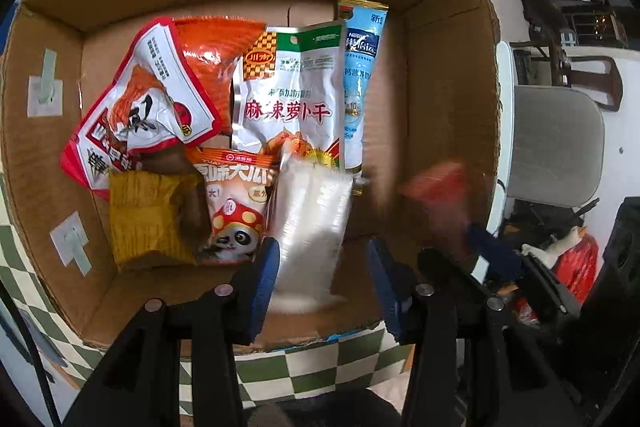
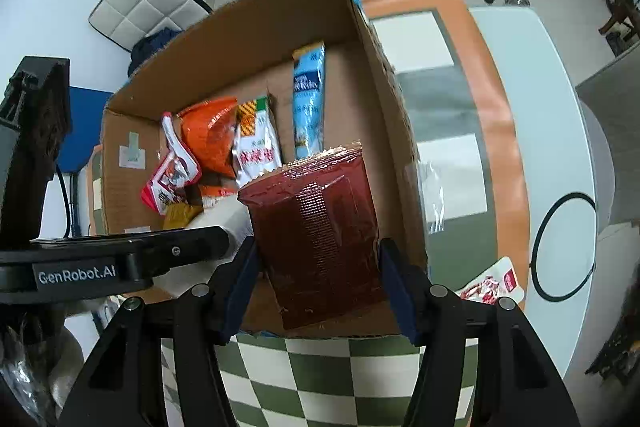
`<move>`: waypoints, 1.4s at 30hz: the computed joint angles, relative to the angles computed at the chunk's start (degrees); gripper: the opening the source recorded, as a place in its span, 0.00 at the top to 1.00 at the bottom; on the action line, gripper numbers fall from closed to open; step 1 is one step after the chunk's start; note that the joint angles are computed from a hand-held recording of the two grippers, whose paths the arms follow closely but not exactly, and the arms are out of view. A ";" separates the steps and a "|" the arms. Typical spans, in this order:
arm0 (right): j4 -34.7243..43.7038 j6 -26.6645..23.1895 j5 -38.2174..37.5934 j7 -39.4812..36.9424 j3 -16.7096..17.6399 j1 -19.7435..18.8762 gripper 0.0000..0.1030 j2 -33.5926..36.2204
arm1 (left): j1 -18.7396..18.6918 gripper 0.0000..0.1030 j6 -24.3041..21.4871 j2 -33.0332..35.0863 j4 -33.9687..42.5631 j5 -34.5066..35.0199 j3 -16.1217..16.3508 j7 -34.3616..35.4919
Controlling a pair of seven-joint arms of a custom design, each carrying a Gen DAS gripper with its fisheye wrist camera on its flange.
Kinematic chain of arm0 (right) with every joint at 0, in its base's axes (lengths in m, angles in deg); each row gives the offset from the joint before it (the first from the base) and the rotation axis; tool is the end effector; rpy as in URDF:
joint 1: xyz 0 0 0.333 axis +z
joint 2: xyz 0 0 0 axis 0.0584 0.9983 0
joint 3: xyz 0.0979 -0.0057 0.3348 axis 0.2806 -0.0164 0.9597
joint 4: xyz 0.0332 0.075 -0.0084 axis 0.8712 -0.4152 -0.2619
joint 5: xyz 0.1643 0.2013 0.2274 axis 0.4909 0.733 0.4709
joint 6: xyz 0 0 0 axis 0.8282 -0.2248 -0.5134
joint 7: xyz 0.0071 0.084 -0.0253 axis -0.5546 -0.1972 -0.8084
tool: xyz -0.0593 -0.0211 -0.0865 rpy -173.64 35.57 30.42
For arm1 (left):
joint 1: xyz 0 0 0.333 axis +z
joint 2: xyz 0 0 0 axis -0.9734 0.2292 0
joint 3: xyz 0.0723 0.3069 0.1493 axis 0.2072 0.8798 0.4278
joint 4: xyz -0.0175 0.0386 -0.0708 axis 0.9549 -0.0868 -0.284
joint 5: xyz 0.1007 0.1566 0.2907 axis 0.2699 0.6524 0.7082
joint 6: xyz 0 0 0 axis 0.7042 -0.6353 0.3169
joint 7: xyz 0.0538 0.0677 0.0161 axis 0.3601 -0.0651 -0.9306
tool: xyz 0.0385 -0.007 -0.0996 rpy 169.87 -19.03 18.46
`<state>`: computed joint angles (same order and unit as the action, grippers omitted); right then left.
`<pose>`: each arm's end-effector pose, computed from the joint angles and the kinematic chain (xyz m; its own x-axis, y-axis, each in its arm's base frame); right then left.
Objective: Organize snacks
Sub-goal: 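Open both tools to drop the white and dark red packets into the box, then move both tools back toward the last packets beside the box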
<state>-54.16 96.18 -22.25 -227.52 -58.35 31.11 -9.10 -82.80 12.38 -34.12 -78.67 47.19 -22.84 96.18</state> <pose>0.4590 0.3519 0.5203 -0.7735 -0.5587 -0.2991 -0.5813 0.8135 -0.0163 0.6107 -0.1058 0.5534 -0.7040 -0.6349 0.3182 -0.5886 0.7723 0.2389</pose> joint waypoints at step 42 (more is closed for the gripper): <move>28.30 -29.55 -15.07 2.76 1.43 10.87 0.08 5.23 | 12.73 0.29 24.44 -24.00 -22.12 -14.31 1.81 10.49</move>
